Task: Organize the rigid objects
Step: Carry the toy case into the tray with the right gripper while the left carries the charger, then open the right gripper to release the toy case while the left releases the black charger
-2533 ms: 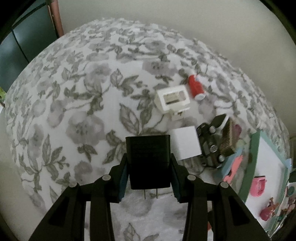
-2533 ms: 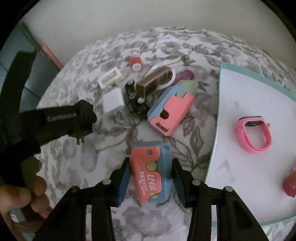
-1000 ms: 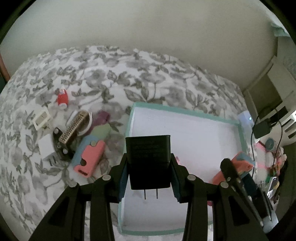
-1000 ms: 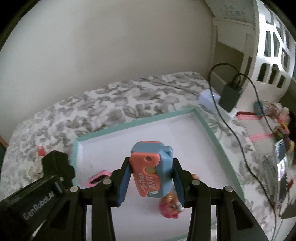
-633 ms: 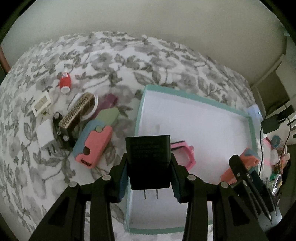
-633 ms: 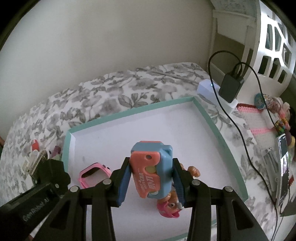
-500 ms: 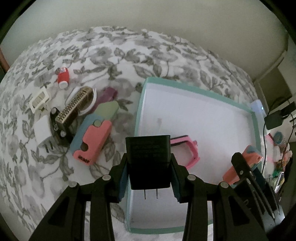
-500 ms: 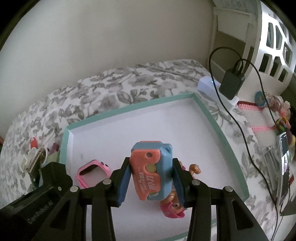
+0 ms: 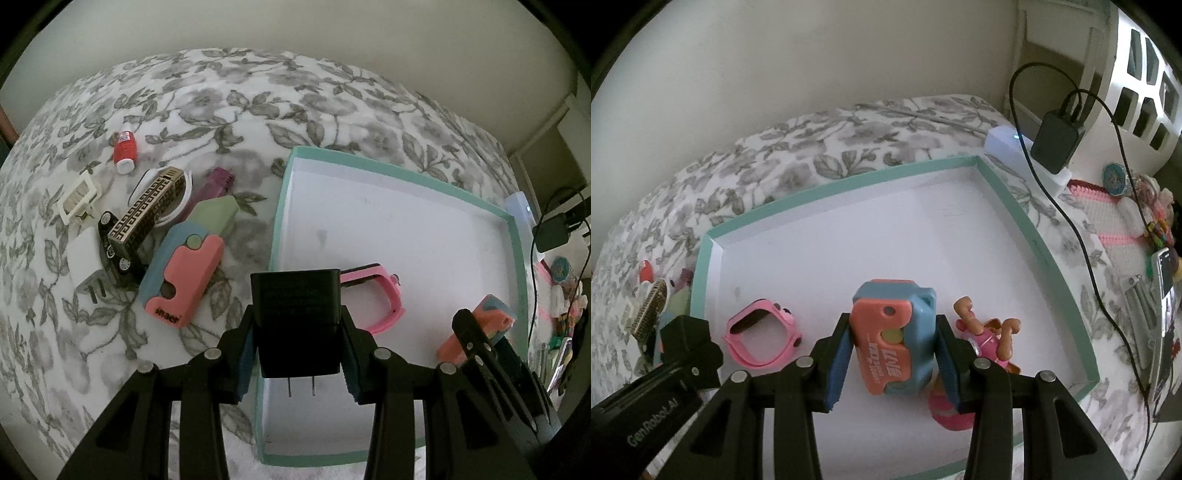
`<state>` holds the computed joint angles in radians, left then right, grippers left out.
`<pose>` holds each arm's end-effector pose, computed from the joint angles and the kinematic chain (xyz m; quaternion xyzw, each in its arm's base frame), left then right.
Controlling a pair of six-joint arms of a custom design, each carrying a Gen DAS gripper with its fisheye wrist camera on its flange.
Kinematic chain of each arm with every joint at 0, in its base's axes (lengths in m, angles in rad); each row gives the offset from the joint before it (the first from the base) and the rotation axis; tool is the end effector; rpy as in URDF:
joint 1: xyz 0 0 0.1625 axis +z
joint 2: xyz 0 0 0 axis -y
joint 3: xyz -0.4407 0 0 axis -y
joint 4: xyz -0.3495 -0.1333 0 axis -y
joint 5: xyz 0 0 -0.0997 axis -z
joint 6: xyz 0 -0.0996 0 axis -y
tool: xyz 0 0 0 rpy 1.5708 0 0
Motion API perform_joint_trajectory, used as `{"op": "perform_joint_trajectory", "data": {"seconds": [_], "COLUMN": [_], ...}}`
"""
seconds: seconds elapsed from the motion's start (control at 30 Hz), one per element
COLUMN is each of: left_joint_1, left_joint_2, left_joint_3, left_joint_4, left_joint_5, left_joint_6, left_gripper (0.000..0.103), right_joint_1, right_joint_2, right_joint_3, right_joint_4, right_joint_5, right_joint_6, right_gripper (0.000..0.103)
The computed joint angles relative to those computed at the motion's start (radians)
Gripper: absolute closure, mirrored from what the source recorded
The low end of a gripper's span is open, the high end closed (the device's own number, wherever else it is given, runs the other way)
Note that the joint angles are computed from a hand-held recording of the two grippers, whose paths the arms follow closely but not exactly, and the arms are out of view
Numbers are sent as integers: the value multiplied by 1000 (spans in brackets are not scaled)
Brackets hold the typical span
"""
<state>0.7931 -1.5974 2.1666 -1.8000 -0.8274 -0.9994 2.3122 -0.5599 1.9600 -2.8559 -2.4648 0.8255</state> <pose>-0.1041 -0.3918 0.3123 -0.0405 0.9194 -0.1784 0.3481 0.3954 -0.3494 -0.0213 -0.0130 -0.9005 0.2678 0.3423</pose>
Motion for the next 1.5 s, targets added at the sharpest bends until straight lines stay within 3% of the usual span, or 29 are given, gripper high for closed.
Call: {"op": "perform_joint_trajectory", "data": {"seconds": [0.4, 0.53, 0.73, 0.93, 1.1, 1.2, 1.5], "left_joint_1": [-4, -5, -8, -19, -28, -37, -74], "left_joint_2": [-9, -18, 13, 8, 0, -10, -29], "left_joint_3": [-2, 14, 11, 4, -8, -13, -46], "left_joint_4": [-3, -82, -50, -27, 7, 20, 169], "left_joint_5": [-16, -51, -54, -33, -10, 4, 115], "left_joint_6": [-2, 51, 56, 47, 29, 19, -96], "left_gripper": [61, 61, 61, 53, 53, 53, 52], "right_joint_1": [-2, -3, -3, -4, 3, 10, 33], "right_joint_2": [-11, -13, -18, -14, -13, -11, -1], "right_joint_3": [-4, -5, -7, -12, -22, -25, -45], "right_joint_4": [60, 72, 98, 105, 121, 105, 98], "right_joint_5": [-7, -7, -10, -3, -13, -16, -49], "right_joint_6": [38, 47, 67, 55, 47, 31, 0], "right_gripper": [57, 57, 57, 57, 46, 45, 45]}}
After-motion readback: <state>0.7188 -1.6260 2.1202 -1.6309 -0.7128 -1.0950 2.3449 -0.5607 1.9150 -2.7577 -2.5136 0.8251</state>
